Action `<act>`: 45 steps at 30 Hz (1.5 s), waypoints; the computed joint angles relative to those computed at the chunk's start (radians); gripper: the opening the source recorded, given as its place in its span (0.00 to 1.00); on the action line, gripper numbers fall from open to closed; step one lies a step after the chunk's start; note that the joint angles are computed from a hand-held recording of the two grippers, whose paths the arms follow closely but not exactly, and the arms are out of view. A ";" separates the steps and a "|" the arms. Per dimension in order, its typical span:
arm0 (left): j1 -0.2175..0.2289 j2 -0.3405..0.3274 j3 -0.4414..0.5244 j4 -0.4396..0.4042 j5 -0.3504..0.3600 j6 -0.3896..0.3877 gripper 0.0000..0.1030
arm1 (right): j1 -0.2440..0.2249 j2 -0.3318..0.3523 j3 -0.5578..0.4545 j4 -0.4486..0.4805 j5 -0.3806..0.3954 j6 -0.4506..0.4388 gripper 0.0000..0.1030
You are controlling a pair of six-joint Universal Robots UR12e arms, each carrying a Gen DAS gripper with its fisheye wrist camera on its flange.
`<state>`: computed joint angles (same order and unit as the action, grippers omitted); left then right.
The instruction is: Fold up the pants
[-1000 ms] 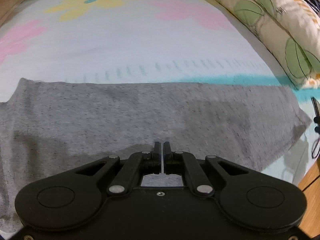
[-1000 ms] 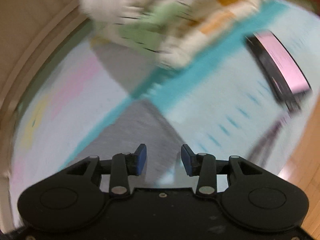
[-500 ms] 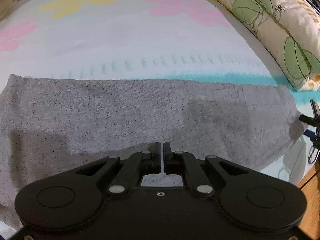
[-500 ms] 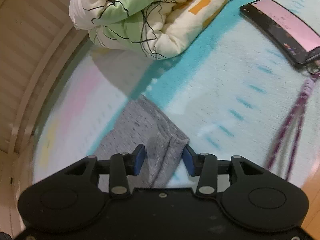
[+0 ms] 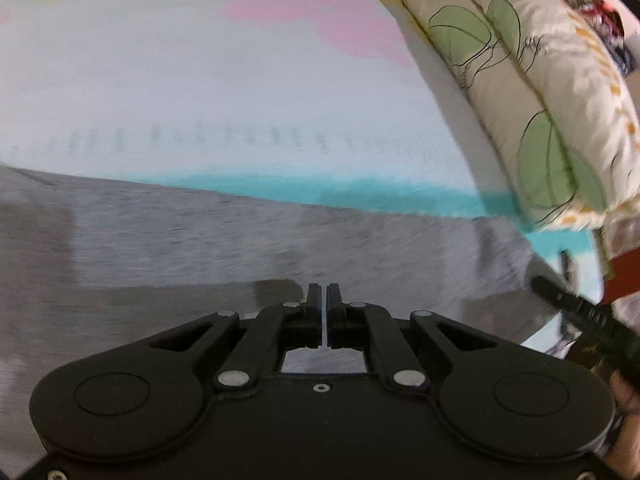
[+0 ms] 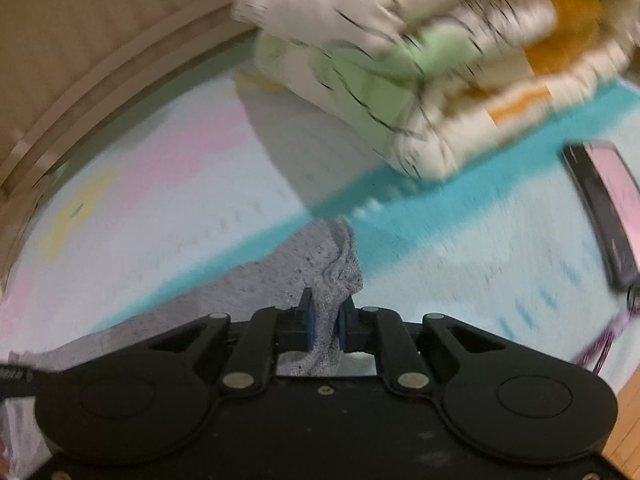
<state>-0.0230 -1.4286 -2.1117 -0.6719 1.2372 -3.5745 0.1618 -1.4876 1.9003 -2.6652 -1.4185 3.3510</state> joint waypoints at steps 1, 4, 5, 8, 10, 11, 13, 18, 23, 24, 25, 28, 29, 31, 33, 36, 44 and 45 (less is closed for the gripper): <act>-0.001 -0.008 0.002 0.014 -0.004 -0.018 0.05 | 0.003 -0.002 -0.007 0.002 0.002 -0.019 0.12; -0.020 -0.029 0.015 0.045 0.050 -0.059 0.04 | 0.012 -0.007 -0.022 0.004 0.010 -0.073 0.12; -0.023 -0.034 0.016 0.059 0.066 -0.068 0.04 | 0.013 -0.008 -0.027 0.006 0.014 -0.084 0.12; -0.034 -0.051 0.024 0.082 0.124 -0.091 0.04 | 0.018 -0.007 -0.039 0.013 0.024 -0.097 0.12; -0.040 -0.060 0.027 0.073 0.142 -0.088 0.04 | 0.021 -0.006 -0.046 0.019 0.024 -0.108 0.12; -0.043 -0.062 0.026 0.064 0.144 -0.087 0.04 | 0.023 -0.004 -0.049 0.020 0.021 -0.110 0.12; -0.051 -0.058 0.018 0.050 0.141 -0.089 0.04 | 0.025 -0.003 -0.054 0.030 0.020 -0.109 0.12; -0.080 -0.028 -0.019 0.038 0.151 -0.109 0.04 | 0.025 -0.002 -0.058 0.040 0.015 -0.104 0.12; -0.084 -0.015 -0.016 0.011 0.132 -0.078 0.04 | 0.037 -0.004 -0.071 0.070 -0.004 -0.104 0.12; -0.073 -0.007 -0.013 -0.008 0.117 -0.075 0.03 | 0.042 -0.004 -0.078 0.083 -0.013 -0.105 0.12; -0.061 0.002 -0.013 -0.018 0.104 -0.070 0.03 | 0.049 -0.004 -0.086 0.093 -0.021 -0.106 0.12; -0.024 0.042 -0.016 -0.047 0.109 -0.012 0.04 | 0.076 -0.003 -0.113 0.115 -0.038 -0.126 0.12; -0.009 0.059 -0.017 -0.065 0.122 0.011 0.04 | 0.087 -0.003 -0.122 0.120 -0.040 -0.140 0.12; 0.024 0.093 -0.023 -0.095 0.136 0.050 0.04 | 0.114 -0.001 -0.143 0.126 -0.039 -0.165 0.12; 0.071 0.134 -0.035 -0.135 0.142 0.098 0.04 | 0.147 0.002 -0.169 0.135 -0.032 -0.189 0.12; 0.132 0.182 -0.054 -0.175 0.169 0.143 0.04 | 0.207 0.013 -0.210 0.150 -0.008 -0.232 0.12; 0.284 0.278 -0.122 -0.203 0.230 0.128 0.04 | 0.408 0.076 -0.212 0.101 0.056 -0.288 0.12; 0.302 0.287 -0.129 -0.203 0.230 0.113 0.04 | 0.432 0.088 -0.202 0.090 0.057 -0.275 0.12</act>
